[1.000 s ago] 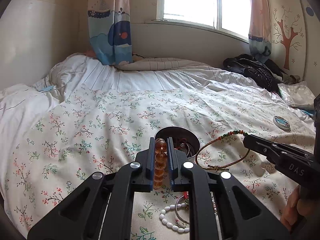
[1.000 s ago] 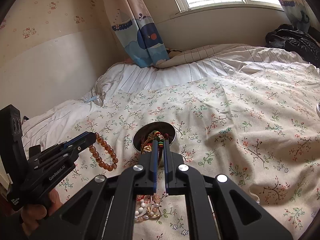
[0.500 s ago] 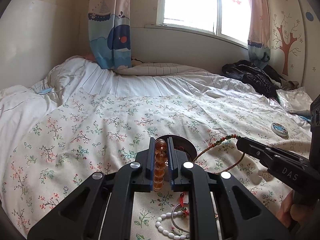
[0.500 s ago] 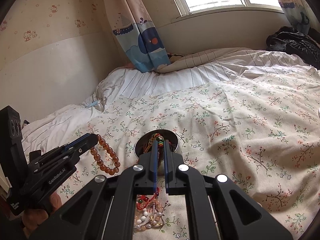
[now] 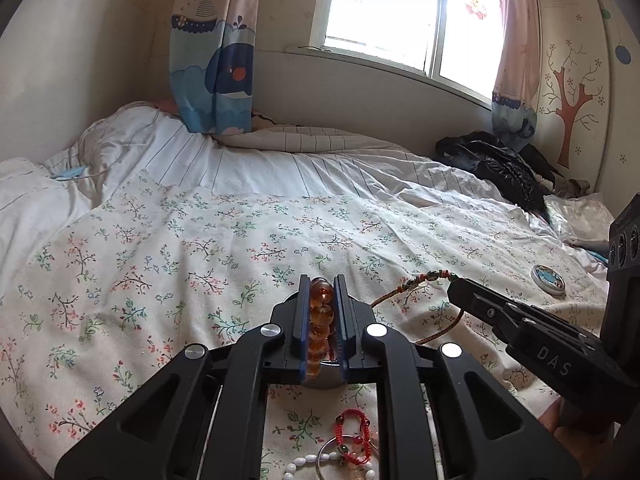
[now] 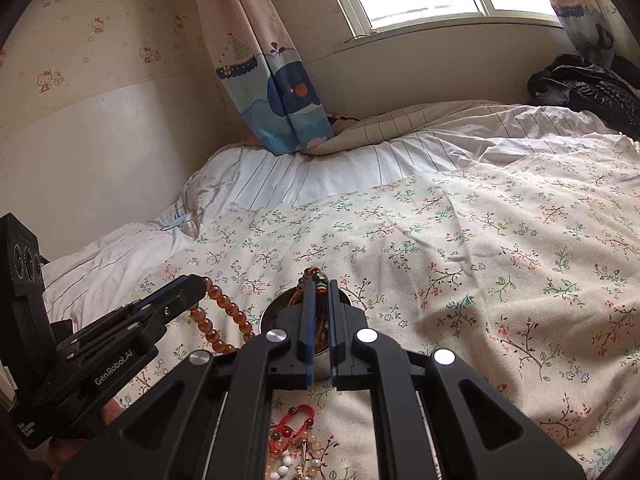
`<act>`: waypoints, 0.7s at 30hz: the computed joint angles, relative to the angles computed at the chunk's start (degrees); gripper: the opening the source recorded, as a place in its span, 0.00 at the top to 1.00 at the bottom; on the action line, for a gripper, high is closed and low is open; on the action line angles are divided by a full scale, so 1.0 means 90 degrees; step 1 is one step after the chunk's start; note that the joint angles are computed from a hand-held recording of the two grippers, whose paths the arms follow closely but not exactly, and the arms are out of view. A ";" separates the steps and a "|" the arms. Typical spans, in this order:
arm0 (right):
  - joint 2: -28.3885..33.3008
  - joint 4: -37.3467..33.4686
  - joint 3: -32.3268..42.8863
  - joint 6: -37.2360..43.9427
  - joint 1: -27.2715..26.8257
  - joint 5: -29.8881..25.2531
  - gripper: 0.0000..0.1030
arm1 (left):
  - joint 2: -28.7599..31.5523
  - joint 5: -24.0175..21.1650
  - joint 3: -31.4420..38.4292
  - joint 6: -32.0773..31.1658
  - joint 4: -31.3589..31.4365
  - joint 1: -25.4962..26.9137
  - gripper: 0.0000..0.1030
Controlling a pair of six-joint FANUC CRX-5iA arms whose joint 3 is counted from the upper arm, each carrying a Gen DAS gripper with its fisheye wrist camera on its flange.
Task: Organize jewelry
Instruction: 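Lower both held bracelets into the tin and open both tools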
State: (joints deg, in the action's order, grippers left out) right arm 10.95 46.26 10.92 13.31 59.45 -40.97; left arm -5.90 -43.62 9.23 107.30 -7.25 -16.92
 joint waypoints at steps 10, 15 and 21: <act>0.0255 -0.0311 0.0327 0.0149 -0.0196 -0.0013 0.94 | 0.0660 -0.0163 0.0412 -0.0286 0.0608 0.0115 0.89; 0.0575 -0.0867 0.0796 0.0683 -0.0262 -0.0116 0.94 | 0.0953 -0.0692 0.0734 0.0137 0.0482 0.0243 0.79; 0.0942 -0.1879 0.1418 0.1548 -0.0303 -0.0160 0.94 | 0.0696 -0.0663 0.0613 0.1229 -0.0035 0.0449 0.62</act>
State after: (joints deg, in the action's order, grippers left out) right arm 19.44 29.35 23.68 27.24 56.73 -42.42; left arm 0.36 -49.59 14.75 118.36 -7.57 -12.87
